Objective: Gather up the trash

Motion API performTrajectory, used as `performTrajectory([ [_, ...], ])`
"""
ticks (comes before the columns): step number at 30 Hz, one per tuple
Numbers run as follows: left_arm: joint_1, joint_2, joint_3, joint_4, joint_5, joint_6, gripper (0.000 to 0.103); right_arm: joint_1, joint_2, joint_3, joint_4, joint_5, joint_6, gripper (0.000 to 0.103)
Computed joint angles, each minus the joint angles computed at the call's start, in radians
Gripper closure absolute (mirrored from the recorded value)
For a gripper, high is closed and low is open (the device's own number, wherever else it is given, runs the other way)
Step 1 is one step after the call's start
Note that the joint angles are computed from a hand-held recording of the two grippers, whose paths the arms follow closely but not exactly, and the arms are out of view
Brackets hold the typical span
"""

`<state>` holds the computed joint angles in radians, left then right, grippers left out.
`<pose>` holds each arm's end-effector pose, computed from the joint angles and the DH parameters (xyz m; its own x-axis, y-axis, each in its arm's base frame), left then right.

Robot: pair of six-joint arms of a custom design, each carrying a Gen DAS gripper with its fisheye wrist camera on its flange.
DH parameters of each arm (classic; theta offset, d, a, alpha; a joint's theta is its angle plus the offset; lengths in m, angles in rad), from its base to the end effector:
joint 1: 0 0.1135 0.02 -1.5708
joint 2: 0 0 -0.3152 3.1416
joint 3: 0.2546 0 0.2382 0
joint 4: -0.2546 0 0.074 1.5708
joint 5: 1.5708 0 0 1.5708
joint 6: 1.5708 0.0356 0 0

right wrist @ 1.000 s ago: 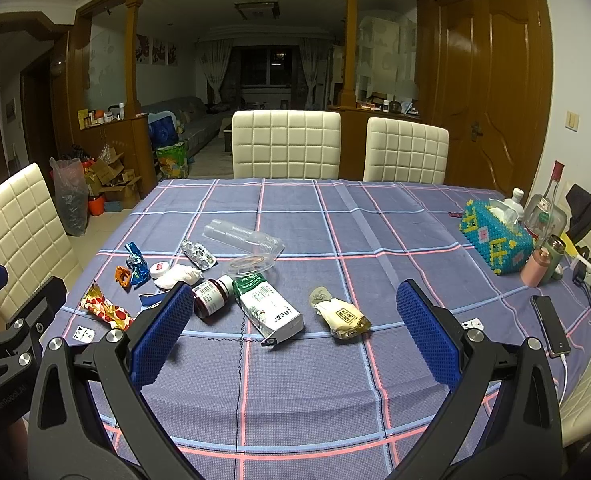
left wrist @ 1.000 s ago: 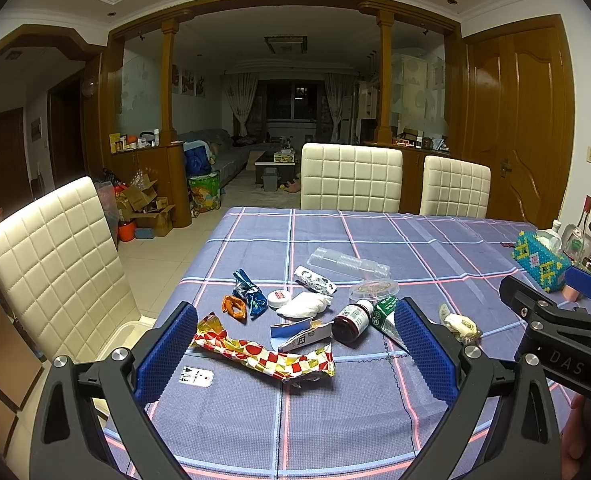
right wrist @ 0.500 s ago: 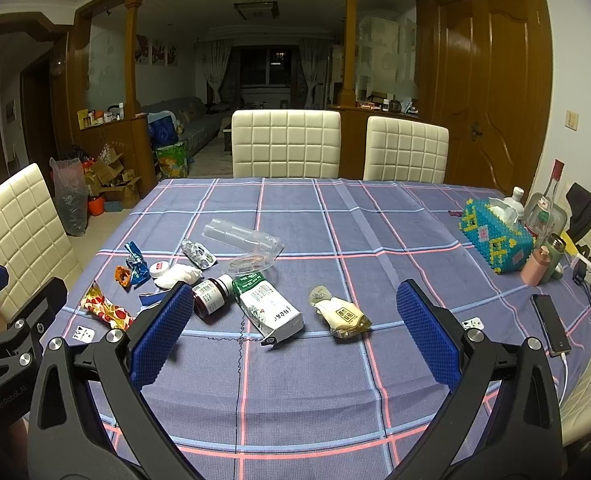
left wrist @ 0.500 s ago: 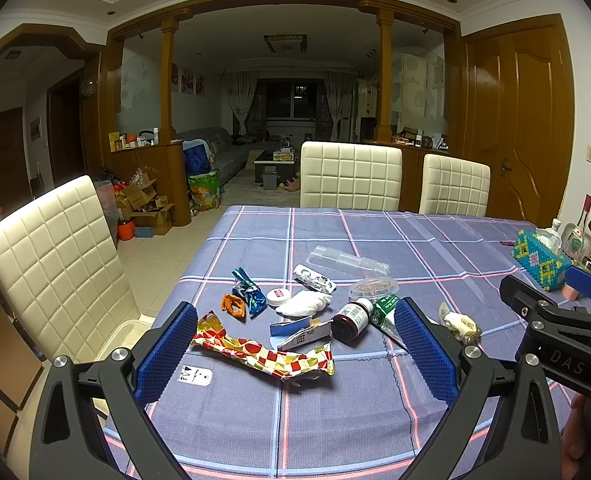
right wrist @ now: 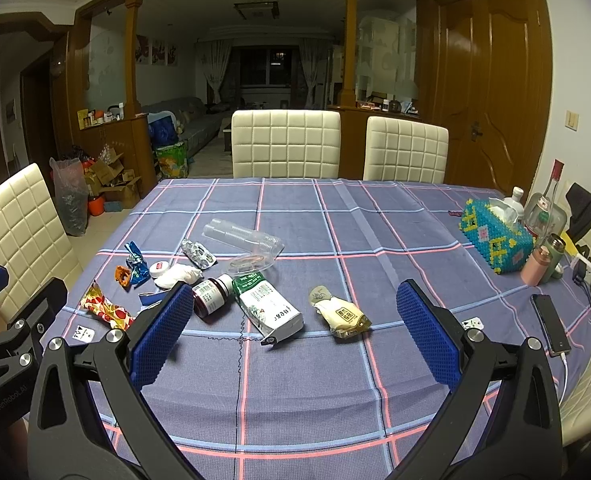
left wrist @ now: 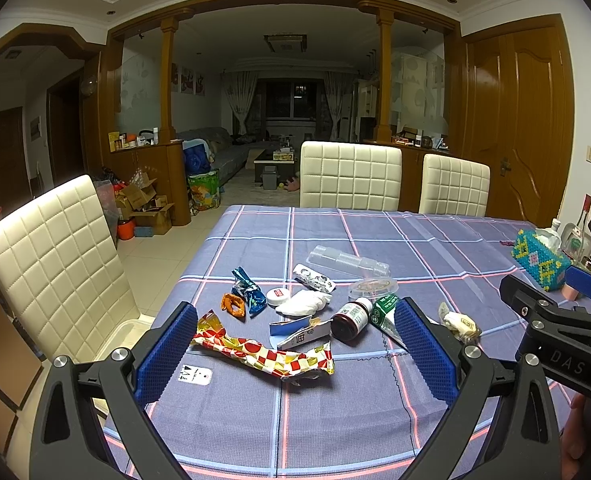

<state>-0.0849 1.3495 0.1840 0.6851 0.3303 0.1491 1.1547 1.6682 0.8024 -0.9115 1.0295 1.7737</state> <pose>0.1907 -0.0278 0.1831 -0.4009 0.1751 -0.8992 0.4311 0.9021 -0.0165 0.1196 0.1951 0.2001 -0.4515 0.2270 -0.8629 0.4968 0.8673 -0.0318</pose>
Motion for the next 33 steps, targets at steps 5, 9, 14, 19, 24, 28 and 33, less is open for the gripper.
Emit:
performTrajectory([
  [5, 0.0, 0.0, 0.0, 0.001, 0.0, 0.0, 0.007, 0.0, 0.0, -0.001, 0.001, 0.0, 0.0, 0.003],
  [9, 0.0, 0.001, 0.0, 0.0, 0.0, 0.0, 0.007, 0.0, -0.001, -0.001, 0.0, -0.001, 0.0, 0.003],
  [14, 0.0, 0.002, 0.001, 0.0, 0.0, 0.0, 0.007, 0.001, -0.001, -0.001, -0.001, 0.0, 0.001, 0.003],
  [19, 0.0, 0.0, 0.001, -0.002, 0.0, 0.0, 0.007, 0.0, -0.002, -0.001, 0.001, -0.001, -0.002, 0.003],
  [24, -0.001, 0.001, 0.001, -0.001, -0.001, 0.0, 0.007, -0.001, -0.001, -0.002, 0.004, 0.0, -0.003, 0.003],
  [28, -0.001, 0.004, -0.001, 0.002, -0.001, 0.0, 0.007, -0.003, -0.001, -0.003, 0.006, 0.0, -0.005, 0.003],
  [33, -0.001, 0.005, -0.001, 0.003, -0.001, -0.001, 0.007, -0.005, -0.001, -0.005, 0.013, 0.001, -0.012, 0.003],
])
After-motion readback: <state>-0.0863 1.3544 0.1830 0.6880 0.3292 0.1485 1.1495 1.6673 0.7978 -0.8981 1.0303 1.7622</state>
